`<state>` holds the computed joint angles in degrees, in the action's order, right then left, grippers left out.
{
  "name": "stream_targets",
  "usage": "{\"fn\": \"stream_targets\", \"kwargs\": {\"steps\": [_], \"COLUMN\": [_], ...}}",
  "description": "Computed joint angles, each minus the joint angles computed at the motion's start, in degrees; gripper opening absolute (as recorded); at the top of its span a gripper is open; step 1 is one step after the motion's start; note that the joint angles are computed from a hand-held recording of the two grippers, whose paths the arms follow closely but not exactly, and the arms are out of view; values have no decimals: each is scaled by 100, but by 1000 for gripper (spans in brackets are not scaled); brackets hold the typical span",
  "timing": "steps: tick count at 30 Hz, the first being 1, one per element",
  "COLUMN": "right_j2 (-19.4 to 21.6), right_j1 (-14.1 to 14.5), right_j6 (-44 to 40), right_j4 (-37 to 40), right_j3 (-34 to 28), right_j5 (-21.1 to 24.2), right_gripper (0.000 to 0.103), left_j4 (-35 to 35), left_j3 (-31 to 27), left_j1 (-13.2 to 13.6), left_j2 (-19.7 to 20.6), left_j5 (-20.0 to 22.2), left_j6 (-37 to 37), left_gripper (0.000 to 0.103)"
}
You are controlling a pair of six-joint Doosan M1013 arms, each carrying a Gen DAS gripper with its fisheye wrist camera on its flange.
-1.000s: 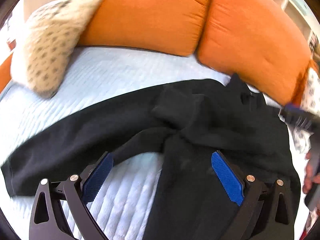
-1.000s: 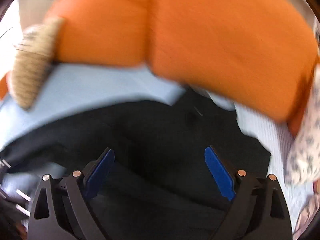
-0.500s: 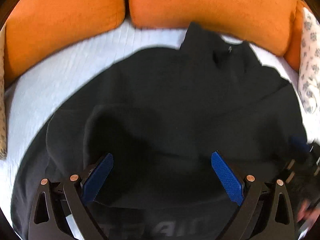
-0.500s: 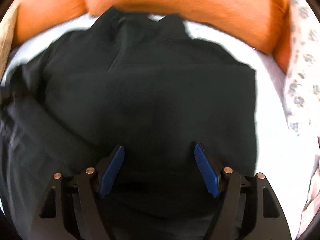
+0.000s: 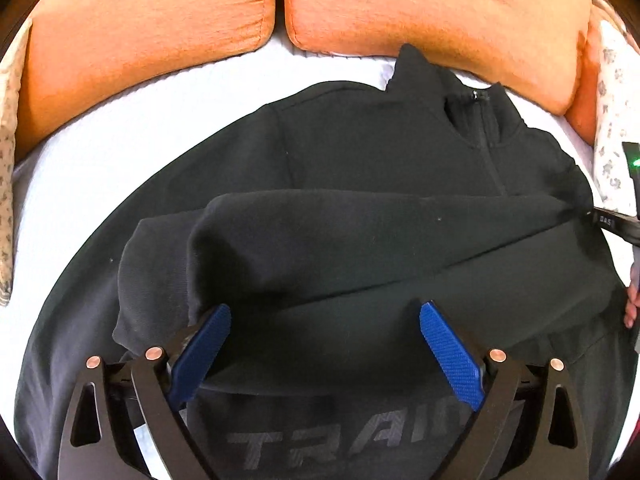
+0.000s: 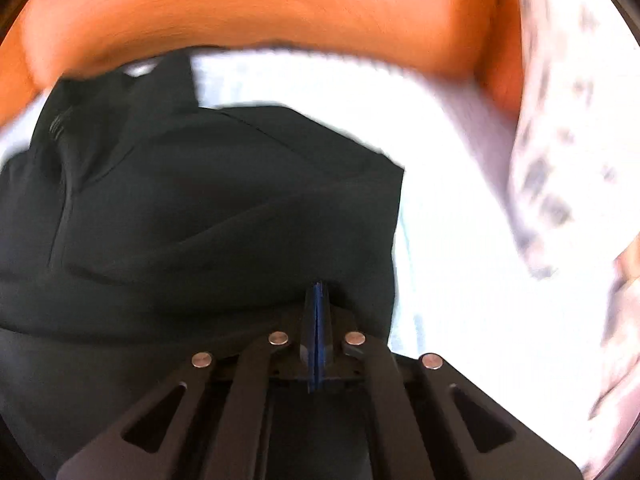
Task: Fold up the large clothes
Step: 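Move the left tool to the other sleeve cuff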
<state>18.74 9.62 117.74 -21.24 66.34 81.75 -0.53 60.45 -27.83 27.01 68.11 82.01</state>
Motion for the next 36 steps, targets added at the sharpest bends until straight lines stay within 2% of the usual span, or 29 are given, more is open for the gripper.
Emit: {"fn": "stream_targets", "kwargs": {"steps": [1, 3, 5, 7, 9, 11, 13, 15, 17, 18, 20, 22, 23, 26, 29, 33, 36], "right_j2": [21, 64, 27, 78, 58, -138, -372, -558, -674, -704, -758, -748, -735, -661, -541, -403, -315], "right_j1": [-29, 152, 239, 458, 571, 570, 686, 860, 991, 1045, 1125, 1325, 1425, 1497, 1685, 1895, 2000], "right_j6": [-97, -56, 144, -47, -193, 137, 340, 433, 505, 557, 548, 531, 498, 224, 39, -211, -363], "right_j4": [35, -499, -715, -1262, -1335, -1019, -976, -988, -937, -935, -816, -847, -878, -871, -661, -465, -248], "right_j3": [-65, -44, 73, 153, 161, 257, 402, 479, 563, 599, 659, 650, 617, 480, 245, -31, -152], "right_j5": [73, 158, 84, 164, 175, -41, -272, -391, -428, -419, -417, -448, -512, -840, -987, -1095, -1150], "right_gripper": [0, 0, 0, 0, 0, 4, 5, 5, 6, 12, 32, 66, 71, 72, 72, 72, 72], "left_j4": [-9, 61, 161, 523, 637, 515, 550, 1002, 1299, 1300, 1145, 788, 589, 410, -435, -397, -280], "left_j3": [5, 8, -44, 29, 131, 355, 590, 881, 1215, 1308, 1561, 1747, 1873, 2405, 2958, 3177, 3298], "left_j1": [7, 0, -34, -153, -193, -150, -115, -127, -87, -40, 173, 482, 665, 1041, 1552, 1905, 2142], "left_j2": [-5, -1, 83, 118, 23, -196, -445, -739, -1036, -1126, -1391, -1591, -1710, -2182, -2642, -2839, -2864], "left_j5": [-18, -41, 166, 207, 22, -434, -846, -1148, -1420, -1450, -1416, -1214, -1130, -1335, -1844, -1798, -1607], "left_j6": [-27, -143, -100, 10, -140, -369, -614, -1175, -1673, -1825, -2201, -2423, -2556, -3139, -3255, -3293, -3484], "left_gripper": [95, 94, 94, 95, 95, 95, 95, 100, 100, 100, 100, 100, 100, 100, 100, 100, 100]}}
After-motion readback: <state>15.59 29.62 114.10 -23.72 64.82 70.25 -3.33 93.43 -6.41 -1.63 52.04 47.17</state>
